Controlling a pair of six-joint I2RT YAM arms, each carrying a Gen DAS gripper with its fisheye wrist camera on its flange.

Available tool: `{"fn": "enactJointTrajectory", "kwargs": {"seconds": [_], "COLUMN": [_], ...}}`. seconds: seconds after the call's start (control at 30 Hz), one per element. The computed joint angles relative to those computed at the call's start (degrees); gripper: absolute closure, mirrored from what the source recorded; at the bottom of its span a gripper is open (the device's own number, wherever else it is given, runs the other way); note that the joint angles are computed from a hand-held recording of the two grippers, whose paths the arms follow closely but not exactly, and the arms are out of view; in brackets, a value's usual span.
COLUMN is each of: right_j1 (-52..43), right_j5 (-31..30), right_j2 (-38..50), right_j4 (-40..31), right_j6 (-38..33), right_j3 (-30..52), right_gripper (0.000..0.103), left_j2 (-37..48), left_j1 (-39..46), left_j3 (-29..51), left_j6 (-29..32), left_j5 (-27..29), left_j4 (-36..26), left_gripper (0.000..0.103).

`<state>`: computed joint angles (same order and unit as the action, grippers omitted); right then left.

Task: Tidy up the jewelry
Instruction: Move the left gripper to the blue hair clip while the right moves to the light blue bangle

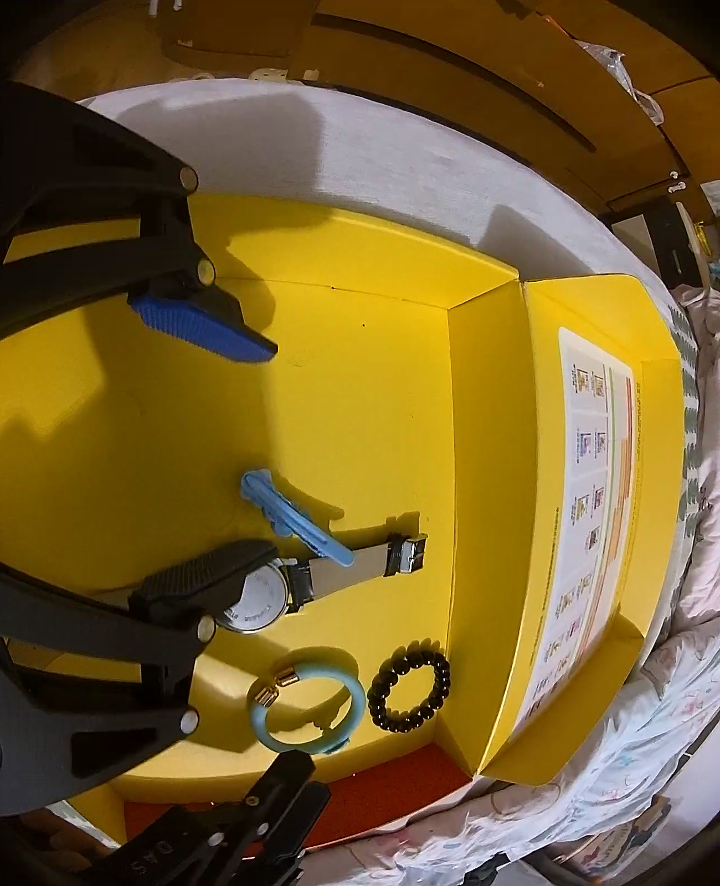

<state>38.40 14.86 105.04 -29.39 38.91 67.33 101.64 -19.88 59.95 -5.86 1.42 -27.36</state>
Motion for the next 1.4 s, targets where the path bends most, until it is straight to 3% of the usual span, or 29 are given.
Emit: {"fn": "enactJointTrajectory", "kwargs": {"seconds": [0.7, 1.17, 1.4], "right_j1": [-1.78, -2.24, -2.49], "right_j5": [-1.09, -2.7, -3.94], "right_j2": [8.34, 9.44, 9.34], "right_j4": [-4.9, -5.58, -5.04], "right_j6": [-2.4, -2.4, -2.33], "right_j3": [8.19, 8.87, 8.44], "right_gripper": [0.062, 0.062, 0.063], "left_j2": [4.14, 4.32, 5.48], "left_j1": [1.08, 1.0, 0.84], "left_j3": [3.83, 4.22, 5.3], "left_j6": [1.65, 1.51, 1.65], "left_j5": [4.25, 4.65, 5.13], "left_j4": [-1.85, -2.29, -2.16], "left_gripper": [0.055, 0.056, 0.068]}}
